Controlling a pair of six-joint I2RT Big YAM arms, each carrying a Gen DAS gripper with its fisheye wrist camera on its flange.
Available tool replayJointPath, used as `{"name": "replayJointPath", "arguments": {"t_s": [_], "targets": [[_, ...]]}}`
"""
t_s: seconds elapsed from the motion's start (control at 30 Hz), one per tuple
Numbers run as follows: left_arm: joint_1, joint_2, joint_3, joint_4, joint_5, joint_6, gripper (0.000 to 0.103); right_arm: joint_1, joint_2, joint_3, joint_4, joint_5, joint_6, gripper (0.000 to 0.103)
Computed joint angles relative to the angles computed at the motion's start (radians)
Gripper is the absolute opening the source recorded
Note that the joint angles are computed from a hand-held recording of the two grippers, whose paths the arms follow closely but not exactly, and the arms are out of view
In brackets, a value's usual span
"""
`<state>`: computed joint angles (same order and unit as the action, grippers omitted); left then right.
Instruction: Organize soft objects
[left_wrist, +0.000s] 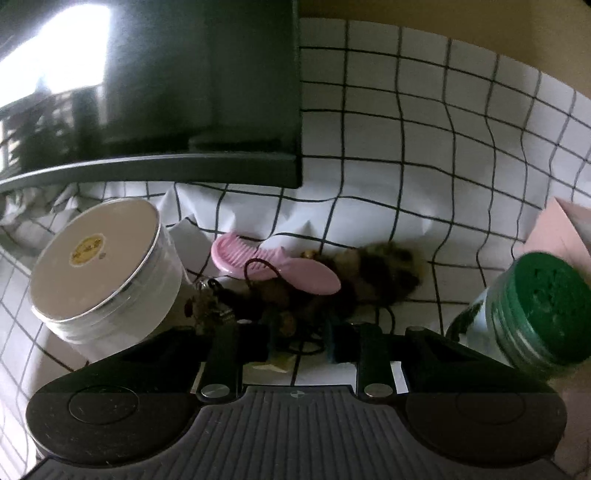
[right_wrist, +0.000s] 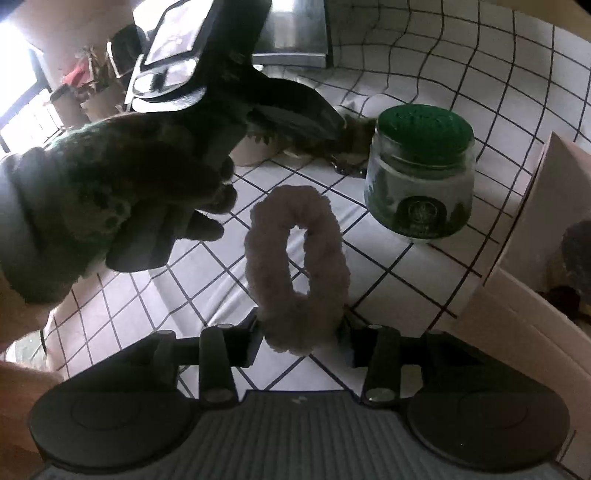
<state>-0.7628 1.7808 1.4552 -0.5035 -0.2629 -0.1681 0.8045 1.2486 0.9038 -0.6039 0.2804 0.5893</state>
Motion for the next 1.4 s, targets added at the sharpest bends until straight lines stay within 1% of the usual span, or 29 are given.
{"name": "replayJointPath", "arguments": {"t_s": [0.07, 0.17, 0.2, 0.23, 0.3, 0.4, 0.47, 0.53, 0.63, 0.67, 0.7, 0.8, 0.83, 0.9, 0.97, 1.03, 1.13, 1.2, 1.23, 1.27, 1.3, 1.33, 1.37, 1.4], "targets": [[0.003, -0.007, -0.003, -0.016, 0.028, 0.044, 0.029, 0.004, -0.002, -0.006, 0.014, 0.004, -0.017, 0.044], [0.015, -0.034, -0.022, -0.048, 0.087, 0.079, 0.027, -0.002, -0.004, -0.015, 0.031, 0.001, -0.015, 0.044], [0.020, -0.040, -0.025, -0.072, 0.100, 0.081, 0.026, -0.002, -0.006, -0.017, 0.033, 0.002, -0.010, 0.045], [0.025, -0.053, -0.040, -0.076, 0.115, 0.084, 0.025, -0.001, -0.005, -0.017, 0.034, 0.004, -0.006, 0.045], [0.032, -0.077, -0.067, -0.089, 0.117, 0.084, 0.025, 0.005, 0.003, -0.013, 0.031, 0.014, -0.001, 0.045], [0.044, -0.113, -0.103, -0.088, 0.131, 0.039, 0.025, 0.013, 0.017, 0.003, 0.008, 0.029, 0.001, 0.045], [0.052, -0.140, -0.138, -0.057, 0.138, -0.010, 0.025, 0.022, 0.026, 0.013, -0.007, 0.040, 0.000, 0.049], [0.060, -0.154, -0.157, -0.044, 0.153, -0.056, 0.025, 0.032, 0.033, 0.023, -0.023, 0.052, 0.000, 0.050], [0.075, -0.186, -0.184, -0.029, 0.199, -0.070, 0.026, 0.034, 0.036, 0.040, -0.048, 0.059, 0.007, 0.050], [0.083, -0.203, -0.198, -0.017, 0.211, -0.074, 0.026, 0.038, 0.024, 0.039, -0.040, 0.084, 0.001, 0.050], [0.094, -0.228, -0.223, -0.002, 0.224, -0.082, 0.026, 0.046, 0.014, 0.045, -0.032, 0.126, -0.016, 0.050], [0.128, -0.275, -0.261, 0.008, 0.248, -0.122, 0.026, 0.052, 0.022, 0.103, -0.041, 0.204, -0.093, 0.050], [0.143, -0.291, -0.272, 0.002, 0.267, -0.139, 0.026, 0.051, 0.041, 0.134, -0.050, 0.222, -0.121, 0.050], [0.174, -0.322, -0.297, -0.003, 0.308, -0.142, 0.026, 0.036, 0.110, 0.223, -0.072, 0.238, -0.176, 0.049], [0.204, -0.355, -0.326, 0.005, 0.344, -0.115, 0.026, 0.010, 0.188, 0.310, -0.077, 0.225, -0.228, 0.047], [0.232, -0.390, -0.357, 0.012, 0.370, -0.088, 0.026, -0.019, 0.274, 0.392, -0.080, 0.224, -0.276, 0.047], [0.275, -0.436, -0.402, 0.023, 0.415, -0.082, 0.026, -0.060, 0.419, 0.531, -0.147, 0.218, -0.333, 0.046], [0.301, -0.461, -0.427, 0.017, 0.437, -0.088, 0.026, -0.089, 0.500, 0.618, -0.207, 0.190, -0.343, 0.045], [0.316, -0.473, -0.438, 0.006, 0.448, -0.089, 0.026, -0.098, 0.528, 0.648, -0.240, 0.178, -0.332, 0.035], [0.329, -0.481, -0.445, -0.002, 0.455, -0.090, 0.026, -0.108, 0.558, 0.679, -0.268, 0.173, -0.317, 0.018], [0.341, -0.489, -0.451, -0.009, 0.460, -0.090, 0.026, -0.114, 0.575, 0.698, -0.295, 0.171, -0.302, 0.010], [0.351, -0.496, -0.459, -0.008, 0.462, -0.090, 0.026, -0.119, 0.574, 0.705, -0.313, 0.167, -0.274, 0.008], [0.361, -0.501, -0.463, -0.006, 0.465, -0.093, 0.026, -0.119, 0.554, 0.691, -0.303, 0.173, -0.250, 0.007], [0.372, -0.506, -0.468, -0.003, 0.469, -0.097, 0.026, -0.114, 0.519, 0.664, -0.275, 0.180, -0.233, 0.006]]}}
